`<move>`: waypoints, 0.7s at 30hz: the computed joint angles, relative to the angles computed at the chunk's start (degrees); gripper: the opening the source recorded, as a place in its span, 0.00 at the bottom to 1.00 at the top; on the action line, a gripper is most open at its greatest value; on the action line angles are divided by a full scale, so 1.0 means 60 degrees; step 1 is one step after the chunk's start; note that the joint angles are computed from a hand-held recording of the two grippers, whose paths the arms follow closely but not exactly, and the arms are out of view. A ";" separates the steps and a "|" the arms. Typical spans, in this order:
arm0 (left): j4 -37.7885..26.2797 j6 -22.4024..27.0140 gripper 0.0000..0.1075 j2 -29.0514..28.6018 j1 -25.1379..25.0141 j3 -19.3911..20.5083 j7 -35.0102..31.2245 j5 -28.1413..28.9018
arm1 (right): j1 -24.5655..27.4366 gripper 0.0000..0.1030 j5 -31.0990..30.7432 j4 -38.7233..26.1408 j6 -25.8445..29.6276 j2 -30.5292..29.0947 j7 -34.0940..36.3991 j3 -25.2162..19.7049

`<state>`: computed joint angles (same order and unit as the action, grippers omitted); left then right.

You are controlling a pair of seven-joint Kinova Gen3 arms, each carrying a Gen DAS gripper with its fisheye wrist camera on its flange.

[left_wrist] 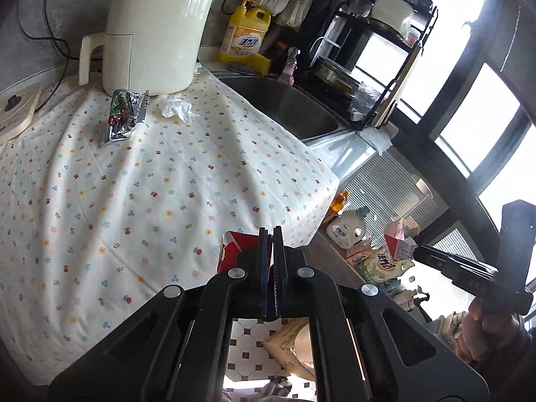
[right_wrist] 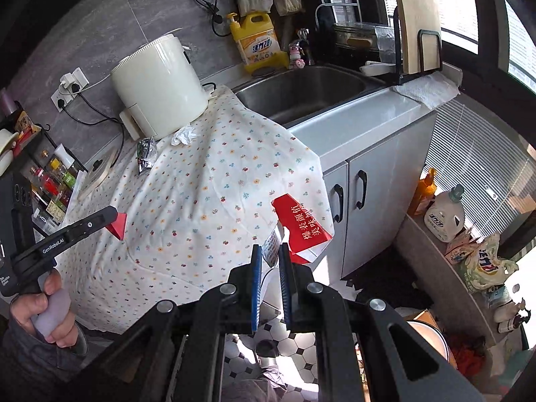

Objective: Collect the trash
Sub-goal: 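Carry the red paper and scrap down to the white bucket with both tools, then open both tools over the bucket to drop the red paper and scrap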

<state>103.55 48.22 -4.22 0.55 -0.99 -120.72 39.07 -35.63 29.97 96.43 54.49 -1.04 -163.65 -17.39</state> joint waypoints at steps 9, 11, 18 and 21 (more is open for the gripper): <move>0.0670 -0.1044 0.04 -0.0328 0.1573 0.1318 0.2286 -0.1188 | 0.0905 0.11 -0.1488 0.2380 0.0026 -0.2239 0.0533 -0.0174; 0.0763 -0.1228 0.04 -0.0306 0.1940 0.1538 0.2759 -0.1454 | 0.1078 0.11 -0.1847 0.2784 0.0012 -0.2639 0.0746 -0.0177; 0.0884 -0.1645 0.04 0.0061 0.3092 0.2209 0.4362 -0.2364 | 0.1564 0.25 -0.3215 0.3944 0.0206 -0.3692 0.1650 0.0028; 0.0842 -0.1734 0.04 0.0265 0.3503 0.2403 0.4841 -0.2647 | 0.1895 0.41 -0.3551 0.4341 0.0259 -0.4243 0.1888 0.0041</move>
<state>108.61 37.82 -2.63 21.57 13.42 -91.67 23.19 -24.26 8.67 122.48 56.05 -26.50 -152.33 -17.14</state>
